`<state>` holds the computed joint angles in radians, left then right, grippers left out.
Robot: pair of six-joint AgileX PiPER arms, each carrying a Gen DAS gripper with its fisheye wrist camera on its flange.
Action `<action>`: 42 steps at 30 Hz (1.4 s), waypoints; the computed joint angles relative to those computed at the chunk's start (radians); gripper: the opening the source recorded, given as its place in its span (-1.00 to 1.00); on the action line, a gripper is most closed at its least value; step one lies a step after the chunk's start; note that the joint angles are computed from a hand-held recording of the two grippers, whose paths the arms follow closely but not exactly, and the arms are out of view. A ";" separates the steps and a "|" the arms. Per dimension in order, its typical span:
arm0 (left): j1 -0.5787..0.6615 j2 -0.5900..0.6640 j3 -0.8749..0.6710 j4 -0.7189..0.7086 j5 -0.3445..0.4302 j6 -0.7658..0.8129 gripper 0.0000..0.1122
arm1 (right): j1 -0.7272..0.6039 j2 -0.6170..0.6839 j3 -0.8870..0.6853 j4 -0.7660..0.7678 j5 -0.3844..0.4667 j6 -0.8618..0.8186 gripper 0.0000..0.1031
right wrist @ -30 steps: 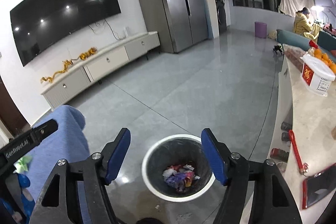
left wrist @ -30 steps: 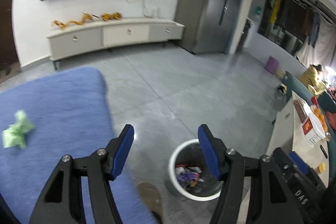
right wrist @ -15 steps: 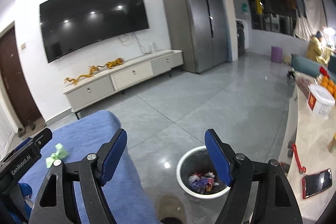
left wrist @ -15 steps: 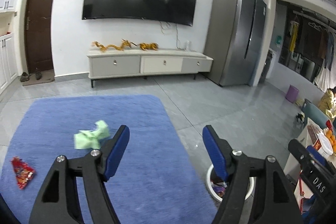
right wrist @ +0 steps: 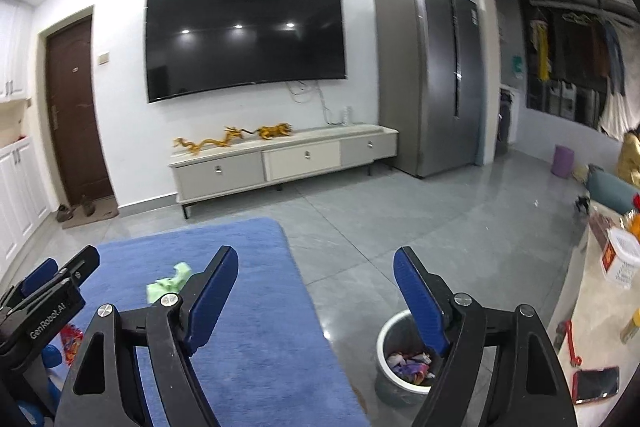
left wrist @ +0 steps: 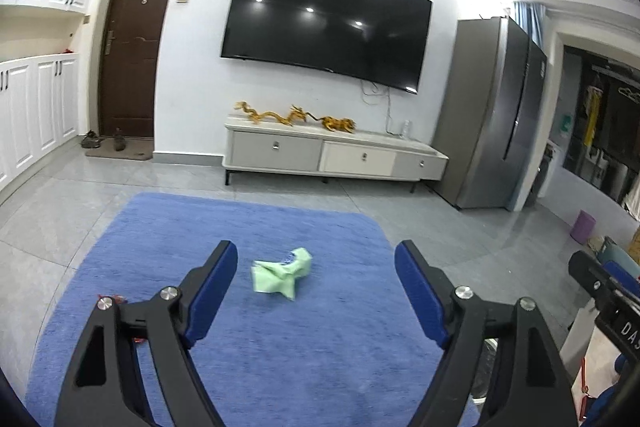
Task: Collect trash
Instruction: 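Move both tools back over the rug toward the red chip bag and green wrapper, then grasp the red chip bag with the left gripper while the right gripper grasps the green wrapper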
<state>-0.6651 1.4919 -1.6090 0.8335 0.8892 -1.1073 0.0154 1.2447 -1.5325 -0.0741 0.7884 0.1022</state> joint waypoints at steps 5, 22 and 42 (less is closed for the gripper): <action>0.083 -0.082 0.112 -0.006 -0.040 -0.004 0.44 | 0.092 0.028 -0.015 -0.055 -0.019 0.026 0.59; 0.589 -0.159 0.583 0.026 -0.324 -0.042 0.50 | 0.216 0.440 -0.092 0.103 -0.084 -0.077 0.60; 0.816 0.053 0.489 -0.737 -0.405 0.605 0.49 | 0.239 1.096 -0.926 0.380 0.249 -0.092 0.60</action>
<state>0.1507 1.5448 -1.1204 0.0970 0.4839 -0.5027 0.2539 2.3410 -2.4586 0.3058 1.0370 0.0097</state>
